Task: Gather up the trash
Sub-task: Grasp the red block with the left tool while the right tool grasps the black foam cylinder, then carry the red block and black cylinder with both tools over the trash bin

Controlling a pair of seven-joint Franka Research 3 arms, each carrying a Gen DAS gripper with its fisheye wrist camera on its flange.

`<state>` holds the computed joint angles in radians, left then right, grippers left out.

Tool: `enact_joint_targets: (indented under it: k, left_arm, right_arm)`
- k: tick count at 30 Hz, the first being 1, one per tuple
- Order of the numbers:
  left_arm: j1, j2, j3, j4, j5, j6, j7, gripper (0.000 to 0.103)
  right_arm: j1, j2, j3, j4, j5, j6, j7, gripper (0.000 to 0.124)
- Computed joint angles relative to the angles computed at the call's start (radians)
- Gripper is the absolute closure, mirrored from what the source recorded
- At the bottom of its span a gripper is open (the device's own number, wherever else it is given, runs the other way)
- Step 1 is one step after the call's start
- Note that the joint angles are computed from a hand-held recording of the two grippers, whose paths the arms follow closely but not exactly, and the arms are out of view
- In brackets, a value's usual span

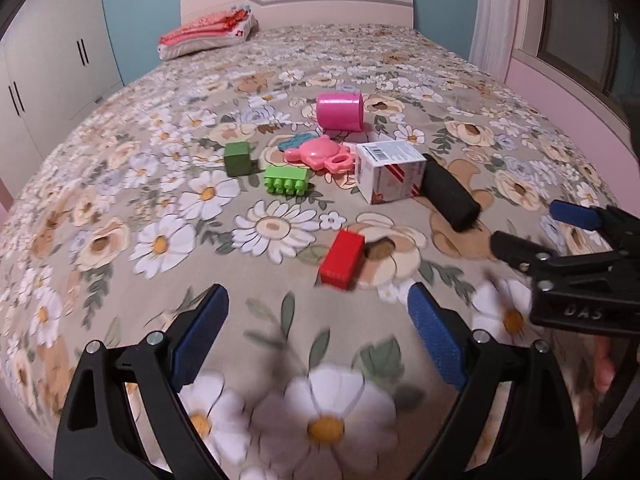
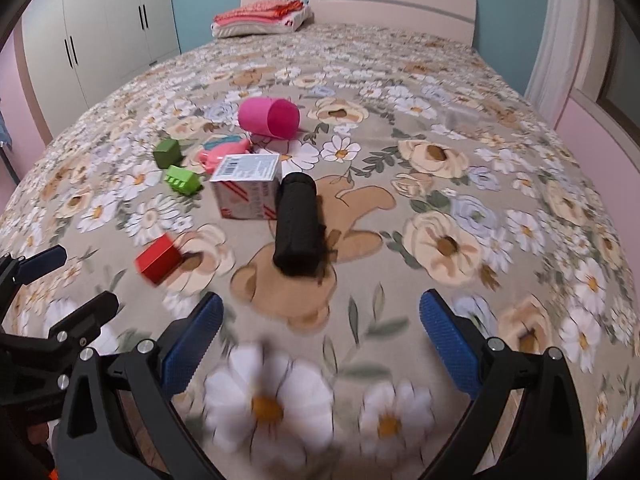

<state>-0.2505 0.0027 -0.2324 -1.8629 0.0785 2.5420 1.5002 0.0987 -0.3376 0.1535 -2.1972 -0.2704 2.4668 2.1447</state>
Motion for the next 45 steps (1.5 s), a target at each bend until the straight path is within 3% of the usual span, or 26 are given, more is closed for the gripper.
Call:
enact_joint_targets:
  k: [4,8,11,13,15,17,18,24,45]
  left_arm:
    - [0.000,0.081,-0.005,0.071,-0.006,-0.018,0.019,0.017]
    - [0.003,0.146,-0.015,0.129,-0.022,-0.042,0.044,0.031]
    - [0.011,0.191,-0.027,0.166,-0.054,-0.064,0.087,0.051]
    - [0.014,0.199,-0.029,0.169,-0.067,-0.051,0.092,0.058]
    - [0.018,0.208,-0.034,0.179,-0.085,-0.052,0.103,0.074]
    - [0.020,0.213,-0.037,0.185,-0.100,-0.056,0.109,0.083]
    - [0.020,0.213,-0.036,0.186,-0.101,-0.056,0.104,0.083]
    - [0.027,0.178,-0.036,0.165,-0.133,-0.077,0.110,0.083]
    - [-0.024,-0.179,0.016,-0.011,-0.171,-0.072,0.088,0.083]
  right_arm:
    - [0.007,0.100,-0.025,0.062,0.022,0.010,-0.032,0.024]
    - [0.026,0.171,-0.055,0.108,0.054,0.021,-0.054,0.024]
    - [0.037,0.207,-0.068,0.132,0.056,0.032,-0.063,0.030]
    - [0.046,0.225,-0.075,0.145,0.052,0.035,-0.074,0.048]
    - [0.054,0.238,-0.081,0.158,0.053,0.035,-0.090,0.057]
    - [0.062,0.245,-0.090,0.161,0.079,0.048,-0.117,0.077]
    - [0.065,0.246,-0.093,0.162,0.092,0.050,-0.128,0.090]
    - [0.070,0.197,-0.102,0.126,0.185,0.051,-0.180,0.091]
    - [0.004,-0.161,0.021,0.044,0.106,-0.087,-0.067,0.091]
